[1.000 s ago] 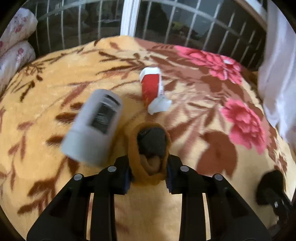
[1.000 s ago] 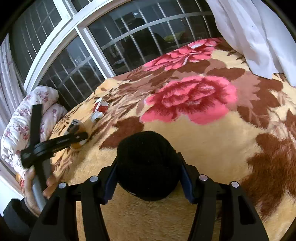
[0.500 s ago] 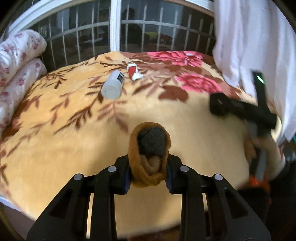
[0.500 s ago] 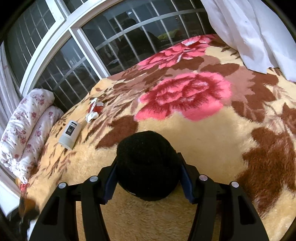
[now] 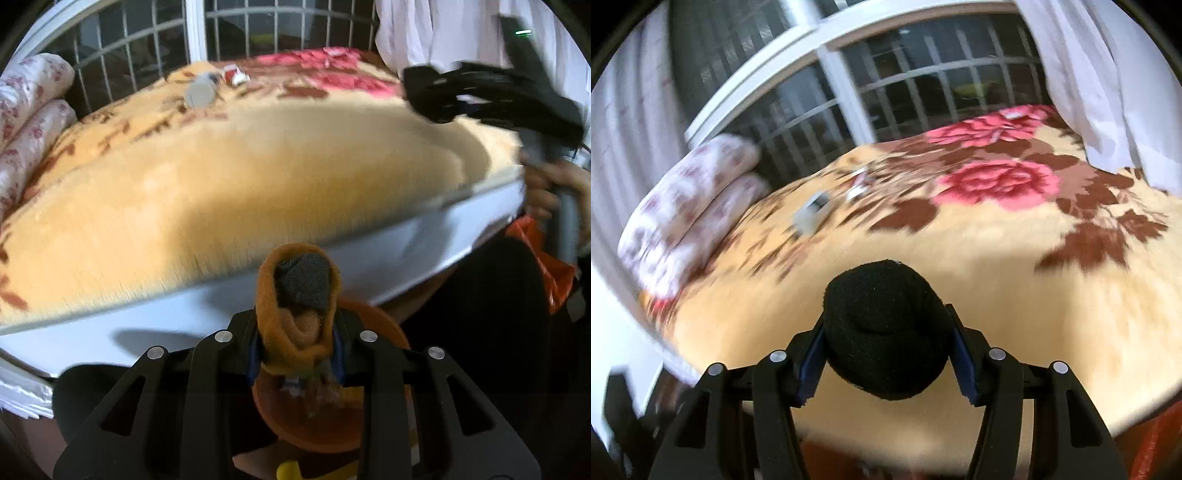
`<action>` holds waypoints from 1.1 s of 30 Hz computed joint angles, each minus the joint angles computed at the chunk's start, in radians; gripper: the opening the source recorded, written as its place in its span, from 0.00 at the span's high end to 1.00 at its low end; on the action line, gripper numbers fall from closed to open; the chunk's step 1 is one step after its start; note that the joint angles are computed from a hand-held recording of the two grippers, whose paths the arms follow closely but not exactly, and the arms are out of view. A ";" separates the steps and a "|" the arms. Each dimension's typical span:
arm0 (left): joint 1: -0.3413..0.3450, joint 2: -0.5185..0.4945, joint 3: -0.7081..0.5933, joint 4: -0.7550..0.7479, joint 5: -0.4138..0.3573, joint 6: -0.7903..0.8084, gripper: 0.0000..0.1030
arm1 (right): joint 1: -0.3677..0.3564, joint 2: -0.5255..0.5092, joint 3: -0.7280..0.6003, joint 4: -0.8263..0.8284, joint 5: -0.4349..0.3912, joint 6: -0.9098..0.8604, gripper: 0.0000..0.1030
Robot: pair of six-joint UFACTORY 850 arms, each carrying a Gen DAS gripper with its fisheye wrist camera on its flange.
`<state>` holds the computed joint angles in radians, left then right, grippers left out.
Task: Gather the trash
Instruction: 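Carry the black cup and brown cup over the orange bin and open both tools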
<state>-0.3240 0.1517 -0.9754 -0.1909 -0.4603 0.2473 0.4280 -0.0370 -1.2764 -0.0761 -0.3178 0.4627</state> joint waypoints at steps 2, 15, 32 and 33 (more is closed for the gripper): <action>0.007 0.000 0.016 -0.037 -0.017 0.050 0.73 | 0.045 0.063 0.063 0.002 -0.017 -0.020 0.44; 0.007 -0.066 0.047 -0.009 -0.096 0.065 0.73 | 0.182 0.053 0.213 0.206 -0.201 -0.247 0.44; -0.039 -0.344 -0.043 0.254 -0.239 -0.118 0.68 | 0.163 -0.249 0.075 0.336 -0.411 -0.343 0.40; -0.043 -0.352 -0.051 0.270 -0.243 -0.133 0.55 | 0.162 -0.251 0.073 0.338 -0.413 -0.345 0.36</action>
